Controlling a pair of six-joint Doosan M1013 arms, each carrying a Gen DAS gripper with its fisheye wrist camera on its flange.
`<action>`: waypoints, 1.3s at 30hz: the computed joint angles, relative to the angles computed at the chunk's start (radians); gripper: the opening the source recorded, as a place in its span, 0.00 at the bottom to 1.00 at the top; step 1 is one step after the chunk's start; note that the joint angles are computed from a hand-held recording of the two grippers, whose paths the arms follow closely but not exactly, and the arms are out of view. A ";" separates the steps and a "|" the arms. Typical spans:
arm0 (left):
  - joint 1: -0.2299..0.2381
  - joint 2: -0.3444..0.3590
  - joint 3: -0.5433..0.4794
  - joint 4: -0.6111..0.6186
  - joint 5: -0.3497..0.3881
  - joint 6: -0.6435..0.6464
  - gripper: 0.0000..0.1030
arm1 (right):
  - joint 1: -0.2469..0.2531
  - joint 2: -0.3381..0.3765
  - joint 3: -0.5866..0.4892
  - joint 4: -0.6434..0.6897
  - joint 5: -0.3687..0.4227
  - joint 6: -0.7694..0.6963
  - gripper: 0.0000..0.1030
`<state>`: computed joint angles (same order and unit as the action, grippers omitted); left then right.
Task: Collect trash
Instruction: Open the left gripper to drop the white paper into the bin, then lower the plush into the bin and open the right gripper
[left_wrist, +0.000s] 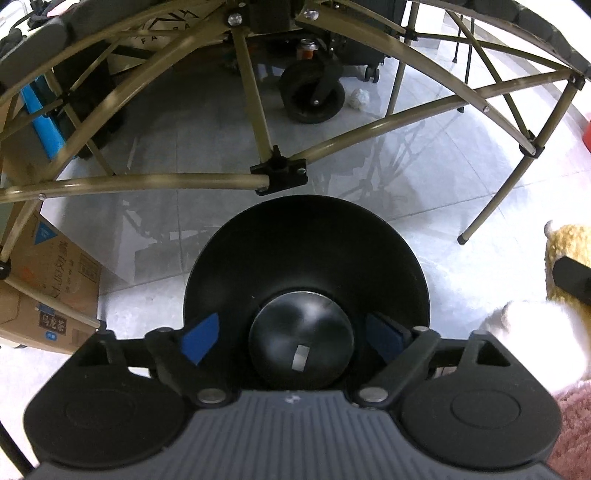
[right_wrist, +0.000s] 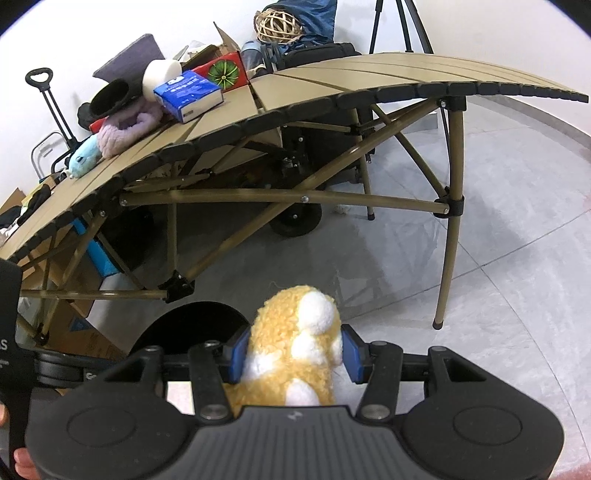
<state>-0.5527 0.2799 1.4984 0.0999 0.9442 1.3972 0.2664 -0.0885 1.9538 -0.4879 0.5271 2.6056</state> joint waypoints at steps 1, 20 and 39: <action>-0.002 0.001 -0.003 0.007 0.009 -0.004 0.99 | 0.000 0.000 0.000 -0.002 0.001 0.003 0.48; -0.003 0.006 -0.017 0.058 0.080 -0.024 1.00 | 0.001 0.002 0.000 0.000 0.002 -0.002 0.48; 0.041 -0.033 0.006 0.034 0.134 -0.014 1.00 | 0.018 0.025 -0.024 0.076 -0.013 -0.106 0.48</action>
<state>-0.5113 0.2474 1.5040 0.1337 1.0778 1.3835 0.2839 -0.0635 1.9294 -0.4123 0.5141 2.4992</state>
